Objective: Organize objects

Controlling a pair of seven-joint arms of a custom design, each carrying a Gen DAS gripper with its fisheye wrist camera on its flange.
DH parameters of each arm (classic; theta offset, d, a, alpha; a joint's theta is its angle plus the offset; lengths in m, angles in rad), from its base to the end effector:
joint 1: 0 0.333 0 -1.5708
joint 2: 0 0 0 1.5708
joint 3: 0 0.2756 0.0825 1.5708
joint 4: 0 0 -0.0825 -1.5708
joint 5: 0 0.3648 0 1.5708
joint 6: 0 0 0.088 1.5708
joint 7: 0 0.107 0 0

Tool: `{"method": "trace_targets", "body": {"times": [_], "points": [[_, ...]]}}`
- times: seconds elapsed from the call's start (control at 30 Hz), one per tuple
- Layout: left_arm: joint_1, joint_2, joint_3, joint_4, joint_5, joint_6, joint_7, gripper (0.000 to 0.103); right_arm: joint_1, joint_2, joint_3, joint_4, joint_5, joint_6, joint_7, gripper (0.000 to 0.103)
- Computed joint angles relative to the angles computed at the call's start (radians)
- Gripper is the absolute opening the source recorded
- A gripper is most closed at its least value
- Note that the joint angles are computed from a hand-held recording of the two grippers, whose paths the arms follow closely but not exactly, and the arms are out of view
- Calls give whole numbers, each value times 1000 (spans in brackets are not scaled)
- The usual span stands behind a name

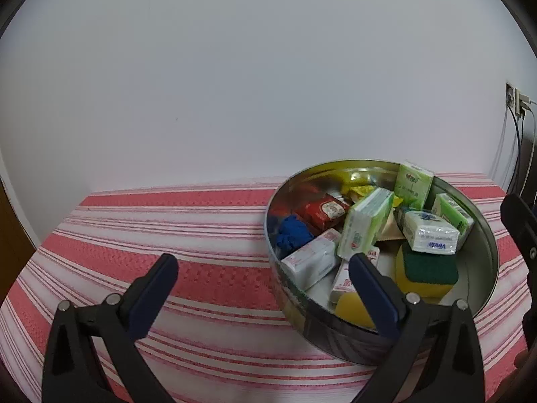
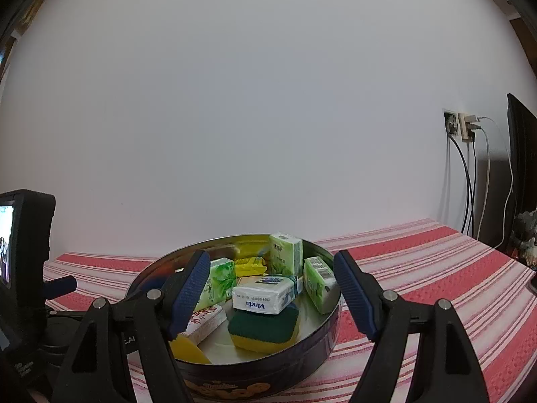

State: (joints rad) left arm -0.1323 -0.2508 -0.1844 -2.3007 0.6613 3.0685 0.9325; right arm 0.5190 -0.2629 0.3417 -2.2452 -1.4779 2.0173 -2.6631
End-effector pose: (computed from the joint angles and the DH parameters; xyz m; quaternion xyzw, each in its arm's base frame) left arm 0.4617 -0.2092 0.5248 -0.5043 0.7082 -0.3713 0.3259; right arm 0.3573 0.3391 0.4924 -0.4112 0.6471 -0.5086 0.3919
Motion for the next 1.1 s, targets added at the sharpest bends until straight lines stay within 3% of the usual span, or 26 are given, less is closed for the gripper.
{"method": "trace_targets", "body": {"times": [0.07,0.2,0.37,0.67,0.7,1.1], "points": [[37,-4,-31,2,50,2,-45,103,0,4,-1,5,1,1,-6,78],[54,-8,-42,5,90,4,-81,103,4,10,7,9,1,-39,-17,78],[42,-3,-35,11,95,-8,-87,103,19,27,21,20,-27,-110,-40,78],[43,-3,-33,13,104,-13,-114,103,41,37,17,27,-62,-129,-47,78],[23,-10,-8,0,81,1,-82,103,42,39,15,29,-63,-127,-51,78],[49,-10,-33,2,91,8,-107,103,41,31,10,25,-52,-116,-48,78]]}}
